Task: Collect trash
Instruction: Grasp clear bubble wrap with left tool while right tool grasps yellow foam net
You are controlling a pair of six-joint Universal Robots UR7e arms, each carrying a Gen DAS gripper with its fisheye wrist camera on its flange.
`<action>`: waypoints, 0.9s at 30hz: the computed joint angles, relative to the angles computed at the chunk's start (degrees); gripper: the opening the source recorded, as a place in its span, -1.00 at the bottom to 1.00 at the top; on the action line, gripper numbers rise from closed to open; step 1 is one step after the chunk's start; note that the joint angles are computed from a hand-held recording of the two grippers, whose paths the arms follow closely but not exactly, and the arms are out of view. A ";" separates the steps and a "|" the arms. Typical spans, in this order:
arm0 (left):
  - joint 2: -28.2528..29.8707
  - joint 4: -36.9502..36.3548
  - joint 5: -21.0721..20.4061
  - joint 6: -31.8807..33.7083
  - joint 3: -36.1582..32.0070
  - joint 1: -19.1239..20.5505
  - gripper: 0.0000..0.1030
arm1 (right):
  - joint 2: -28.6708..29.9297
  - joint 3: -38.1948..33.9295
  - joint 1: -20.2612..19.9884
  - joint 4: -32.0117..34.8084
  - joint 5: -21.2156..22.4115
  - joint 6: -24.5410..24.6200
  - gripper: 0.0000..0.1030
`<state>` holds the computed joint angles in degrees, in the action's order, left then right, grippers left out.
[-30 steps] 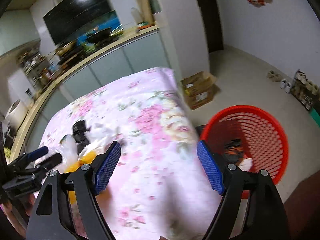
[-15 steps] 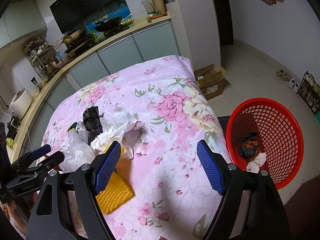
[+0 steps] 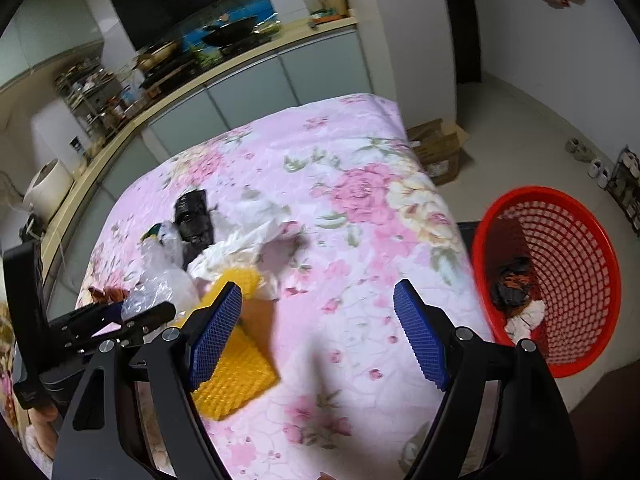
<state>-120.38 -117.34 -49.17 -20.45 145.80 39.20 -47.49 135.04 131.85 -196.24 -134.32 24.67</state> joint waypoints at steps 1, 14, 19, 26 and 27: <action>-0.85 0.77 0.26 -0.41 -0.08 -0.58 -0.25 | 0.41 -0.49 0.13 -0.19 0.22 -0.89 0.47; -13.03 13.07 5.63 -7.37 -4.37 -7.27 -0.25 | 7.61 -8.68 -0.92 4.51 7.78 -7.69 0.46; -13.83 14.22 6.33 -8.00 -4.77 -6.18 -0.25 | 9.62 -10.25 -1.26 6.73 7.06 -8.73 0.05; -14.43 14.41 6.40 -7.97 -4.65 -5.66 -0.25 | 9.42 -9.73 -1.16 7.09 5.69 -9.39 -0.43; -14.51 14.82 6.60 -8.25 -4.66 -5.88 -0.25 | 9.25 -9.53 -1.22 7.09 5.70 -9.44 -0.48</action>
<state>-134.88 -102.52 -42.57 -28.69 141.14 33.32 -38.25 125.51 130.63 -189.15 -128.62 15.23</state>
